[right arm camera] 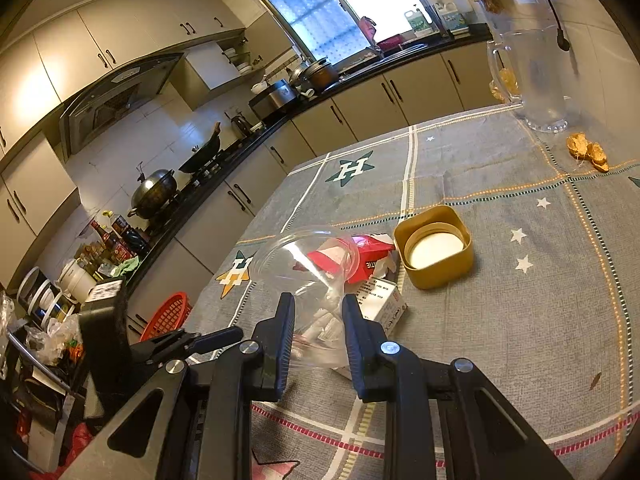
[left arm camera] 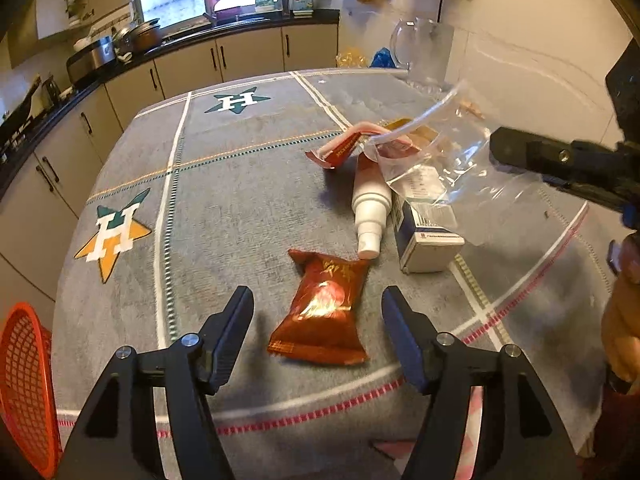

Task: Collect trash
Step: 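Grasp the red chip bag with the left tool, then lift the red chip bag with the left tool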

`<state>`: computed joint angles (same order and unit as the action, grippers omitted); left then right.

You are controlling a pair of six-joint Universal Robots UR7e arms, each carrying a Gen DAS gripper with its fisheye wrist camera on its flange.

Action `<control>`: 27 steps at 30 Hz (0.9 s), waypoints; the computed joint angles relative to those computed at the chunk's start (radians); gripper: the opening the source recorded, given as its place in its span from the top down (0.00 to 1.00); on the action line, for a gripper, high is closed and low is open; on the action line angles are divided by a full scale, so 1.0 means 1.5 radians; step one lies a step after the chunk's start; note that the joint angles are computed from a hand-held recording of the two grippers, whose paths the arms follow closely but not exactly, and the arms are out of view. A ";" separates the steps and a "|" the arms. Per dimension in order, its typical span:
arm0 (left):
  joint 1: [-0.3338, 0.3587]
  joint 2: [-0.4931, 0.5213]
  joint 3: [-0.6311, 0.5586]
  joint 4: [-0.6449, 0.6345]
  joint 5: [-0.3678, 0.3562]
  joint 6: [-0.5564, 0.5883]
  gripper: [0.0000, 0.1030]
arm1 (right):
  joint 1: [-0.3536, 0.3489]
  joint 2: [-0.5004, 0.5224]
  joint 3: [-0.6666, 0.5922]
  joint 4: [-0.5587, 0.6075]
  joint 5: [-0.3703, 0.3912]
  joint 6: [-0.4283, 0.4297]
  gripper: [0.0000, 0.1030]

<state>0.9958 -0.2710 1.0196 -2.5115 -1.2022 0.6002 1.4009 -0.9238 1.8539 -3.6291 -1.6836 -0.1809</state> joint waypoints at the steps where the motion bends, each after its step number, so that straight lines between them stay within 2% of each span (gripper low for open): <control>1: -0.001 0.003 0.000 0.000 0.002 -0.001 0.39 | 0.000 0.000 0.000 0.000 0.000 0.000 0.75; 2: -0.002 0.006 0.000 -0.003 0.006 -0.001 0.47 | 0.000 0.000 0.000 0.000 0.000 0.000 0.75; 5: -0.003 0.011 0.000 -0.006 0.020 -0.004 0.58 | 0.000 0.001 0.000 0.002 0.001 -0.005 0.74; 14: 0.008 -0.023 0.049 -0.045 0.000 -0.063 0.65 | 0.009 0.010 -0.004 -0.001 -0.010 -0.037 0.74; 16: 0.012 -0.039 0.069 -0.062 -0.015 -0.076 0.65 | 0.011 0.013 -0.005 0.000 -0.013 -0.045 0.75; 21: 0.014 -0.066 0.111 -0.123 -0.017 -0.084 0.66 | 0.025 0.027 -0.010 -0.014 -0.033 -0.082 0.75; 23: 0.015 -0.071 0.119 -0.134 -0.018 -0.090 0.83 | 0.031 0.033 -0.014 -0.018 -0.045 -0.093 0.75; 27: 0.017 -0.081 0.125 -0.119 -0.022 -0.103 0.83 | 0.036 0.040 -0.017 -0.029 -0.064 -0.102 0.75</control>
